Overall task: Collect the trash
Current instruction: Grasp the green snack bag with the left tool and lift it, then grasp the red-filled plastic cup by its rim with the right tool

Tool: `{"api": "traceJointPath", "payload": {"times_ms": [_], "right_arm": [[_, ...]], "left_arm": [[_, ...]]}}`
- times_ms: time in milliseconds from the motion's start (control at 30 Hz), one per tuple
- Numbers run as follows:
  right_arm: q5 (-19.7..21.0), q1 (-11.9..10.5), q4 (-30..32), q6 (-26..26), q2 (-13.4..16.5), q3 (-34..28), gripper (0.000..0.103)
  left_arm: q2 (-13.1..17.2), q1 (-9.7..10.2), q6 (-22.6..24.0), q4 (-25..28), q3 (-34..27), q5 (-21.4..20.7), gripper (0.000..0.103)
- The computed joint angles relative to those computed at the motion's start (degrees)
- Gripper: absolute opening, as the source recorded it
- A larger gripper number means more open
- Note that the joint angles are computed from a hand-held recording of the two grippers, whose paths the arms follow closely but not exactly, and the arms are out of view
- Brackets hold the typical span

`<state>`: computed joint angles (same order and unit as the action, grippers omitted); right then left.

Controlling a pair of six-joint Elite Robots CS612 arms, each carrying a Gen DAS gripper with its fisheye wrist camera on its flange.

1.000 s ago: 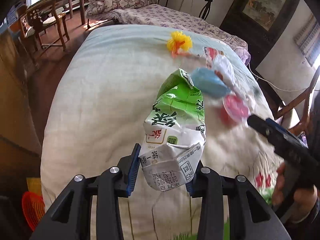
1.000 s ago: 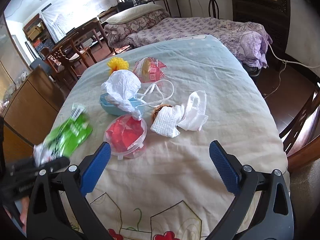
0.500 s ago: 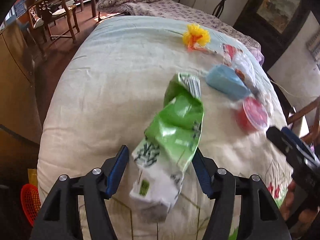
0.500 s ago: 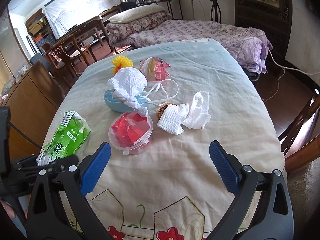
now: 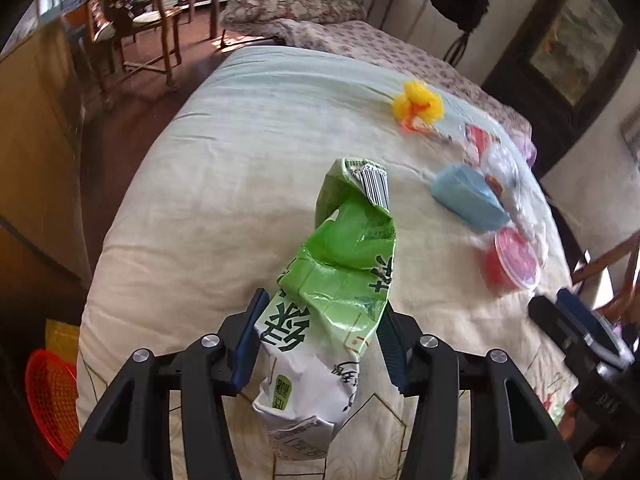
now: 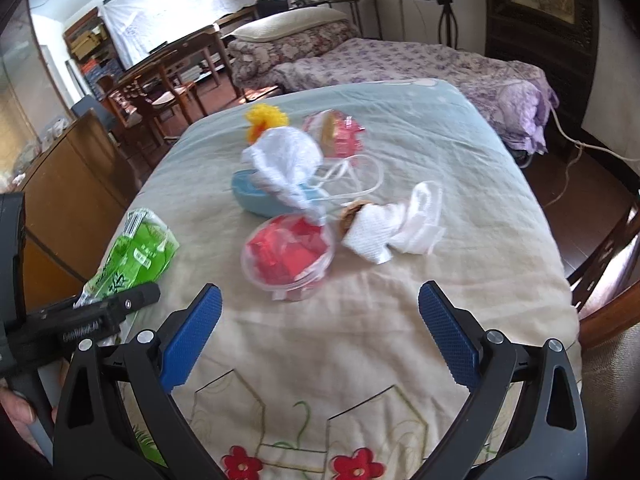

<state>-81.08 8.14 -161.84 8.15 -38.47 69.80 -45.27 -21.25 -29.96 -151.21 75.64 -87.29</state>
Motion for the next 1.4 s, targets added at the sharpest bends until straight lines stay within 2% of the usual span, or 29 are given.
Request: {"api": "traceJointPath", "payload": {"times_ms": [167, 333, 533, 633, 667, 700, 933, 967, 1033, 1100, 1200, 1267, 1400], "right_arm": [[1.6, 0.3, 3.5, -2.5, 0.8, -1.4, 0.095], [-1.2, 1.1, 5.5, -3.3, 2.3, -4.1, 0.092], [-4.9, 2.3, 6.3, -5.9, 4.2, -7.1, 0.079], [-5.7, 2.4, 6.0, -6.7, 4.2, -7.2, 0.062], [-5.5, 2.3, 5.8, -6.8, 4.0, -6.9, 0.05], [-4.7, 2.1, 5.8, -6.2, 3.6, -6.4, 0.048], [1.6, 0.7, 3.7, -1.8, 0.1, -0.8, 0.047], [2.5, 0.6, 2.6, -1.3, -0.4, 0.4, 0.047], [4.0, 0.5, 1.0, -0.4, -1.4, 2.2, 0.047], [6.1, 0.5, 0.1, 0.4, -2.3, 4.2, 0.047], [7.0, 0.7, -0.7, -0.1, -3.2, 6.1, 0.047], [8.1, 0.7, -1.7, -0.1, -3.9, 7.3, 0.048], [9.0, 0.5, -3.4, 1.4, -4.6, 8.8, 0.048]], "left_arm": [[-0.5, 0.52, -1.6, -1.8, 1.0, -1.9, 0.052], [-0.3, 0.58, -0.4, -1.2, 0.5, -2.8, 0.052], [0.0, 0.45, 0.9, -0.9, 0.0, -2.9, 0.052], [0.0, 0.28, 1.1, -0.7, 0.0, -2.1, 0.052], [0.0, 0.25, 1.0, -0.6, 0.0, -1.8, 0.052], [0.0, 0.25, 0.8, -0.4, -0.1, -1.6, 0.052], [-0.8, 0.22, -1.9, -1.4, 1.2, -0.9, 0.052], [-1.3, 0.28, -2.3, -2.3, 2.0, -1.4, 0.051], [-2.1, 0.33, -2.6, -3.6, 3.2, -2.2, 0.041], [-2.9, 0.37, -3.0, -4.9, 4.6, -3.2, 0.041], [-4.2, 0.22, -2.7, -7.2, 6.6, -3.6, 0.04], [-4.5, 0.12, -1.9, -7.5, 7.3, -4.2, 0.031], [-4.4, -0.03, -0.8, -5.7, 7.0, -5.2, 0.03]]}}
